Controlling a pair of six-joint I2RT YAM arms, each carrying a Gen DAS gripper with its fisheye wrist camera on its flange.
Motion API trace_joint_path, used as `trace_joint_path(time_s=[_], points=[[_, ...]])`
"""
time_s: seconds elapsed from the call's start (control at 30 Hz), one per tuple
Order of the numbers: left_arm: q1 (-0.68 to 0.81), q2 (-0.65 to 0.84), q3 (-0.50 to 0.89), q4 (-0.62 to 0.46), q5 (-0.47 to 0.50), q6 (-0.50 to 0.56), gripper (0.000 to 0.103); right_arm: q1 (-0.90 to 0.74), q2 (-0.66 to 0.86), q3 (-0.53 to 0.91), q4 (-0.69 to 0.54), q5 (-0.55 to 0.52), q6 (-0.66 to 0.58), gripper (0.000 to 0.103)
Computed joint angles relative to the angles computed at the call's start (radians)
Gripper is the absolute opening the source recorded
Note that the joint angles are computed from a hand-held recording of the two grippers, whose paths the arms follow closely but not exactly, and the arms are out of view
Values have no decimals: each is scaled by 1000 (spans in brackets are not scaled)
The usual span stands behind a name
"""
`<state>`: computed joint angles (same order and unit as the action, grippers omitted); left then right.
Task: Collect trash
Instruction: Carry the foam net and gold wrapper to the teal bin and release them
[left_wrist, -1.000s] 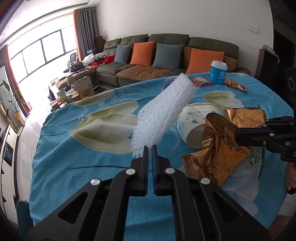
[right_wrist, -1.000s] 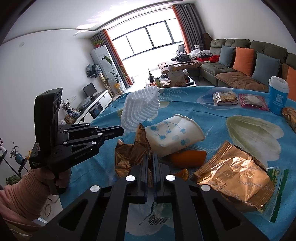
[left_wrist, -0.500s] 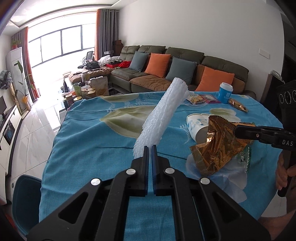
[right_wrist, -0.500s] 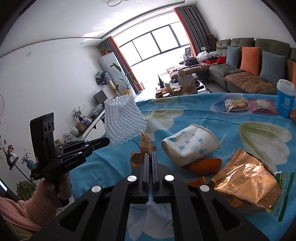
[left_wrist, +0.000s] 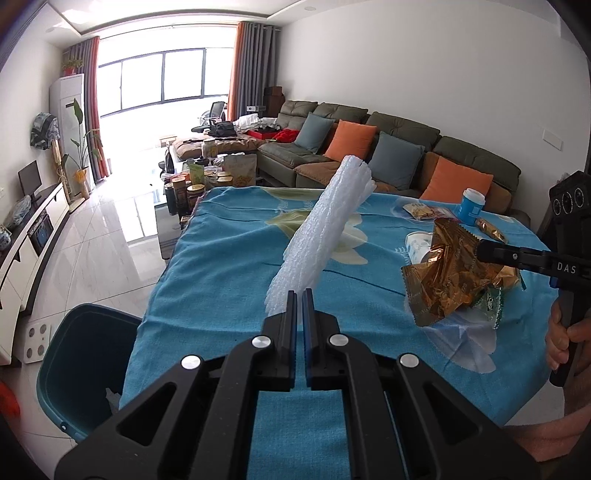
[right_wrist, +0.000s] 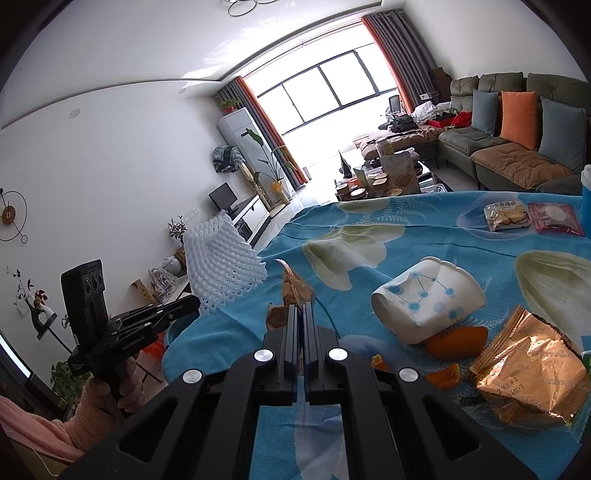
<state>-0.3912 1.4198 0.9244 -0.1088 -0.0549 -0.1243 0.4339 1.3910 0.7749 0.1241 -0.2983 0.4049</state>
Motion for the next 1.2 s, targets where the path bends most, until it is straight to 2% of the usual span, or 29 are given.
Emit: trace_joint_path(time_s=[0.37, 0.67, 1.2], points=[[123, -205, -127, -71, -1, -13, 3, 70, 103, 107, 30, -29, 6, 1], [311, -343, -188, -144, 52, 40, 3, 140, 254, 271, 19, -68, -2, 1], [674, -416, -225, -234, 184, 155, 4, 265, 548, 666, -112, -100, -39, 1]])
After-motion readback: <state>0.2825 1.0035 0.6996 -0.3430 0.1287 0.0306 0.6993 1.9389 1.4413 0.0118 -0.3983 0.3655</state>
